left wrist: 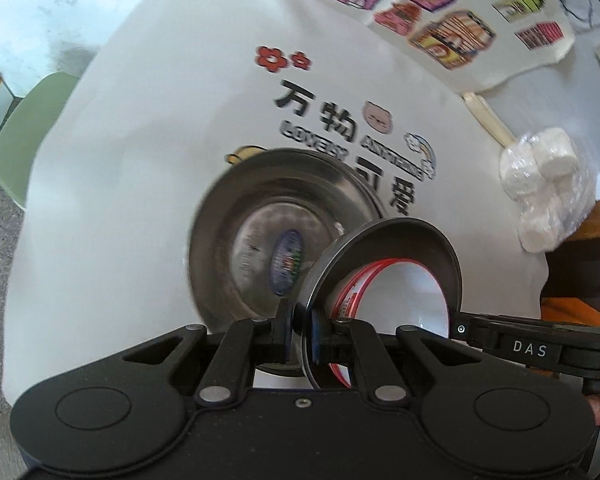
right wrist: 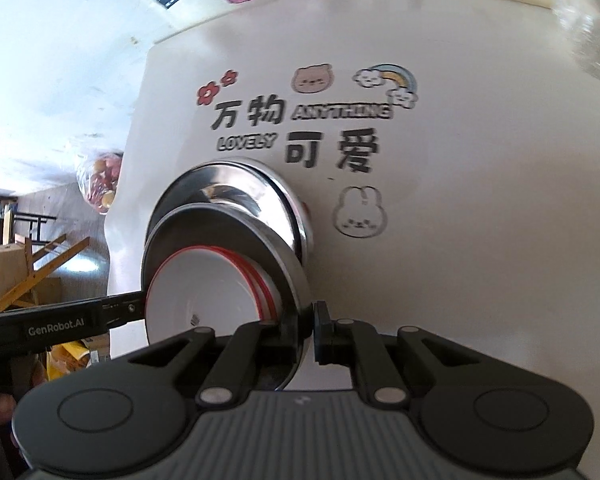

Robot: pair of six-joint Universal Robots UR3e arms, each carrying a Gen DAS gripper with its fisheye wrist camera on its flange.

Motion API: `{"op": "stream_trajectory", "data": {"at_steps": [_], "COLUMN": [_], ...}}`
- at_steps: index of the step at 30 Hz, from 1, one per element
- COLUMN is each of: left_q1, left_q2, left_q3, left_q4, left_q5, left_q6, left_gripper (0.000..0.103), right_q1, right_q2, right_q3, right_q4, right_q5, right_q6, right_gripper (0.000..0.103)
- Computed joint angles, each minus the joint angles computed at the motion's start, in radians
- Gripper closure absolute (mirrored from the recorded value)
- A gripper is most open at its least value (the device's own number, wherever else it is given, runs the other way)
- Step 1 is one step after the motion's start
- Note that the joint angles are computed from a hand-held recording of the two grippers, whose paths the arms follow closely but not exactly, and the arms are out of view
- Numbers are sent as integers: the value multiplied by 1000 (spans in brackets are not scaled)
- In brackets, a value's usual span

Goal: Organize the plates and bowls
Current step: 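Lower the nested bowl stack with both grippers onto the steel plate stack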

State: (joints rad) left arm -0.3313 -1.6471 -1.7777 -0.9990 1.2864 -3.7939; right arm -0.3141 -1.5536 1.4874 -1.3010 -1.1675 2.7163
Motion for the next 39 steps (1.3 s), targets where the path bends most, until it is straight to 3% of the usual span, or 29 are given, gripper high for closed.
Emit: {"op": "stream_trajectory", "data": {"at_steps": [14,39], "left_q1": [120,157], "left_q2": [74,28], "left_q3": [-84,-84], "left_q4": [-26,-11], "left_q5": [10,-13], "left_q6": [66,106], "left_gripper": [95,95], "right_q1": [162,216], "right_q2": [153,256], "right_q3": [-102,-184], "right_q4": [-75,-101], "right_q5": [23,-5], "right_q6": [101,164], "right_gripper": [95,95]}}
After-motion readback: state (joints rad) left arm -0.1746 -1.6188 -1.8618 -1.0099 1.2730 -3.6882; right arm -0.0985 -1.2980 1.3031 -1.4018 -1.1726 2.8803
